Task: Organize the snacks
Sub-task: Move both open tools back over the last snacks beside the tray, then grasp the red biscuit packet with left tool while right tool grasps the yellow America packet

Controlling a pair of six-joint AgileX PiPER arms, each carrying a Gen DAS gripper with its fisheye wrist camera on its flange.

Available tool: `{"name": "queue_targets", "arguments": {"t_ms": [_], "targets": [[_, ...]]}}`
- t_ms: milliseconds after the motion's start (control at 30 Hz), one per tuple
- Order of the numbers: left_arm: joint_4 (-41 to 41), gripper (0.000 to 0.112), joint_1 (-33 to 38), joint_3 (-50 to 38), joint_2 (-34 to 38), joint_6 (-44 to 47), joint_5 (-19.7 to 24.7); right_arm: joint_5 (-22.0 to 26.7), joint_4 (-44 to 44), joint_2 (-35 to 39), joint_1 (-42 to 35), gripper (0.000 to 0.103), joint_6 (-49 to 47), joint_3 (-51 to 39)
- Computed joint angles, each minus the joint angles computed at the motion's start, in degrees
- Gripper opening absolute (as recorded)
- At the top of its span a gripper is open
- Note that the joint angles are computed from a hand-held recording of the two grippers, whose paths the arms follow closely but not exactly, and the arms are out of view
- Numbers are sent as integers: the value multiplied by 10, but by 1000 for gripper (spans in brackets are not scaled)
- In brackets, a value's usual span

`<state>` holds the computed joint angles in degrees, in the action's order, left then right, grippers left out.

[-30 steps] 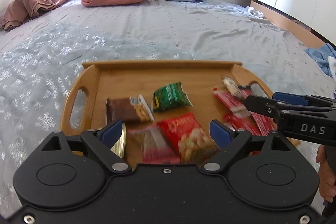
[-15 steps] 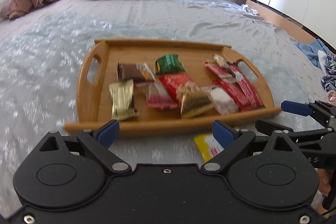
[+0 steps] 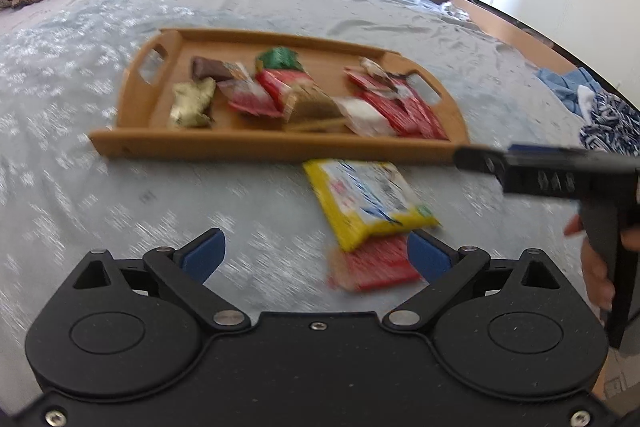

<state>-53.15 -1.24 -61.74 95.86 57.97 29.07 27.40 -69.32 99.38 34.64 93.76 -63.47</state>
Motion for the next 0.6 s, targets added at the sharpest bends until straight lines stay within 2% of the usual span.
{"name": "queue_targets", "arguments": {"t_ms": [133, 267, 300, 333, 367, 400, 533, 600], "targets": [[-24, 99, -35, 30, -7, 28, -13, -1, 11, -8, -6, 97, -7, 4], [-43, 97, -79, 46, 0, 45, -61, 1, 13, -9, -5, 98, -11, 6], [-38, 92, -92, 49, 1, 40, -85, 2, 10, -9, -4, 98, -7, 7], [-39, 77, -101, 51, 2, 44, -103, 3, 8, -10, -3, 99, -4, 8], [-30, 69, -108, 53, 2, 40, -118, 4, 7, -10, -3, 99, -3, 9], [-21, 65, -113, 57, 0, 34, -133, 2, 8, -10, -4, 99, -2, 10], [-66, 64, -87, 62, -7, 95, -101, -8, 14, -9, -7, 99, 0, 13], [-64, 64, -74, 69, -20, 101, -92, -14, 16, -7, -8, 99, 0, 13]]}}
